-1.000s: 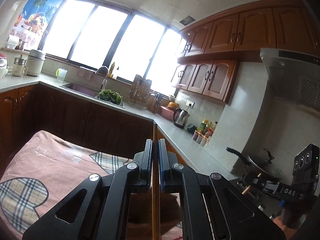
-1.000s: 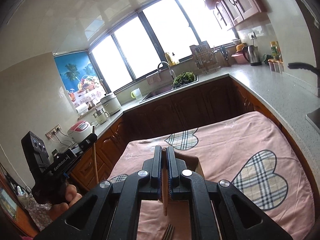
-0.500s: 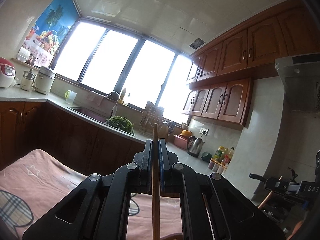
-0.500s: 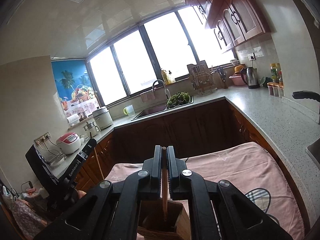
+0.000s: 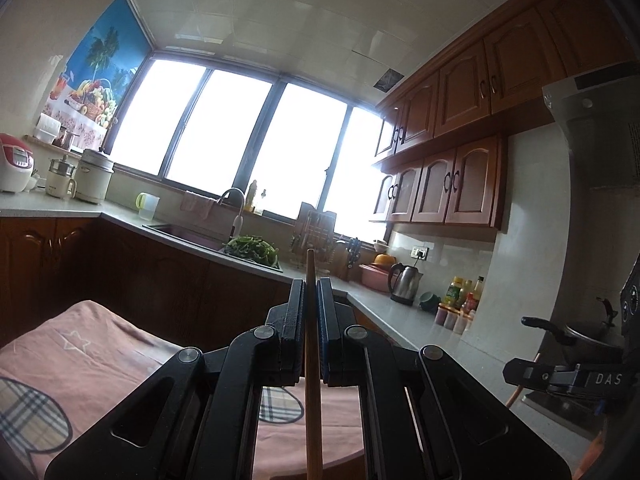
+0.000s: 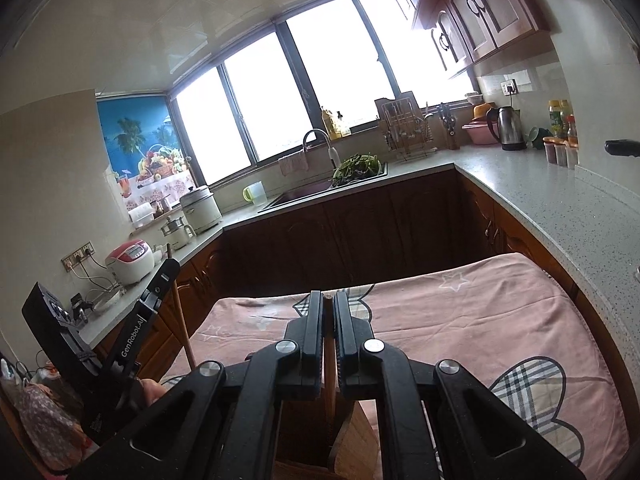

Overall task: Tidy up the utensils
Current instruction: 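Lower the left chopstick into the holder while the right tool lowers its chopstick in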

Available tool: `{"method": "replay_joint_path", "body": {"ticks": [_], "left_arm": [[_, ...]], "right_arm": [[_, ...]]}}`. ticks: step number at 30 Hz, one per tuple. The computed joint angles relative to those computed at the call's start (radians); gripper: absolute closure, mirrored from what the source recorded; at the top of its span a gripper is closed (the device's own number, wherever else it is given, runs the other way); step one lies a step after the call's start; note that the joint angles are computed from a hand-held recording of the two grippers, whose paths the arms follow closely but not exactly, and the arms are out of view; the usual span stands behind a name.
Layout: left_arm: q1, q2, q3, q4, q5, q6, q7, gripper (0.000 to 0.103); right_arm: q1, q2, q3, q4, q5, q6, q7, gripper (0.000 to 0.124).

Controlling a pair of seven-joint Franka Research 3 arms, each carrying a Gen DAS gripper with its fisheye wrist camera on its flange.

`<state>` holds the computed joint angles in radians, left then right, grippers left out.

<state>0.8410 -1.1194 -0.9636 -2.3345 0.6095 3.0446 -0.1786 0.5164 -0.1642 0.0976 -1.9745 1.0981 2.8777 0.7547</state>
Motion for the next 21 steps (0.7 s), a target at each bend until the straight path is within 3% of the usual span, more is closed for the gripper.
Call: {"method": "replay_joint_path", "body": {"ticks": [10,17,21], "left_arm": [[-0.001,-0.020,0.050,-0.014,-0.062,0.064,-0.065,0.098],[0.025,-0.031,0.004,0.051,-0.040,-0.036,-0.028,0.098],[0.038,-0.069,-0.011,0.030,-0.033,-0.032,-0.074,0.098]], "right_arm": [[0.000,0.014,0.005,0.016,-0.017,0.002,0.016,0.119],[-0.001,0.022,0.004,0.025,0.024,-0.009,-0.010,0.119],[-0.003,0.023,0.003,0.020,0.056,-0.018,-0.037,0.119]]}}
